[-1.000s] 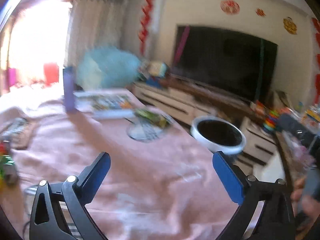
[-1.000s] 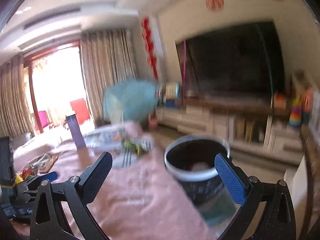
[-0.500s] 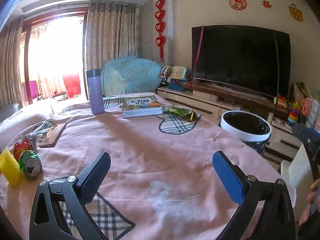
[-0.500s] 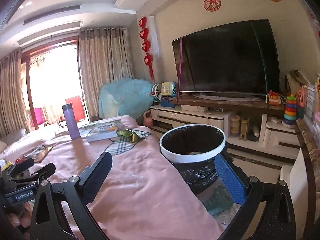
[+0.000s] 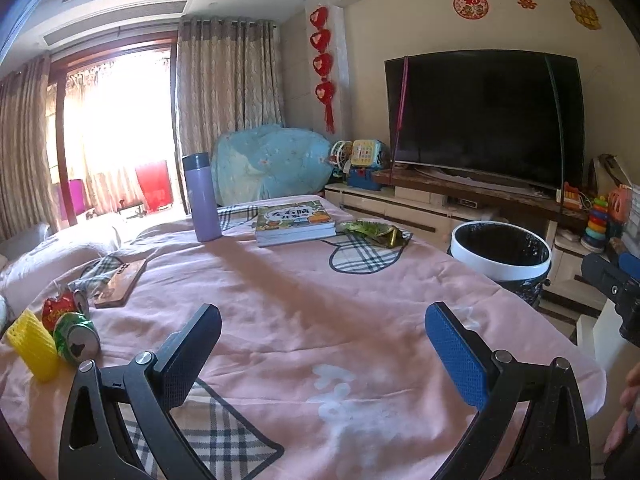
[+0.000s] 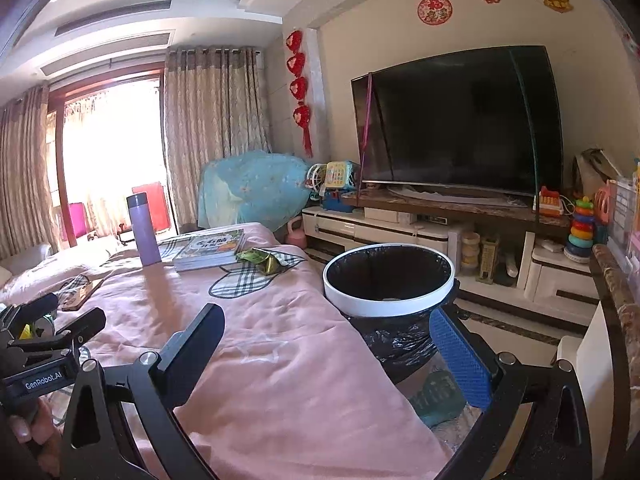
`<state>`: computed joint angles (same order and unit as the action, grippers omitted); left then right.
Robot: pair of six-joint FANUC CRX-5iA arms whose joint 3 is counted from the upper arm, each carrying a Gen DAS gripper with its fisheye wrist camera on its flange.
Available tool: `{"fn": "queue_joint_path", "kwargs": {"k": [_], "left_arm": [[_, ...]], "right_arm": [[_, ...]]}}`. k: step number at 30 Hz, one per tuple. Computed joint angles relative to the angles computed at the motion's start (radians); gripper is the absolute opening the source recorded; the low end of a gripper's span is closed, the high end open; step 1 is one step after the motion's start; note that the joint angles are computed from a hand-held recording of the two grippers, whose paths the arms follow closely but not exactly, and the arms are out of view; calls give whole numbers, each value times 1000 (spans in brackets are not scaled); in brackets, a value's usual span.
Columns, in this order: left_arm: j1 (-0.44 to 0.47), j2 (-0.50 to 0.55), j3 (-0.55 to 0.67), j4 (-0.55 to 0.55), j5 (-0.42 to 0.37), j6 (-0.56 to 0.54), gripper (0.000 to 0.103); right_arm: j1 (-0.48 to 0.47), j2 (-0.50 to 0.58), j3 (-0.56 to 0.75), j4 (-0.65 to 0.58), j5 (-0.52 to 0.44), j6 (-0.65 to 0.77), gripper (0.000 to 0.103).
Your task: Collect trash
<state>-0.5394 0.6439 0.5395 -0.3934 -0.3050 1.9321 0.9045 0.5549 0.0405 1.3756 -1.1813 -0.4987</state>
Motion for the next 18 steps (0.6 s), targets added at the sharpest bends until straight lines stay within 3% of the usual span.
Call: {"fn": "queue_joint_path", "kwargs": {"k": [10, 18], "left_arm": [[23, 6, -30, 149, 38, -143, 102], [20, 3, -40, 150, 49, -155, 102]], "right_arm": [[1, -3, -8, 22, -4, -5, 103], [-2, -7, -14, 26, 9, -18, 103]]}}
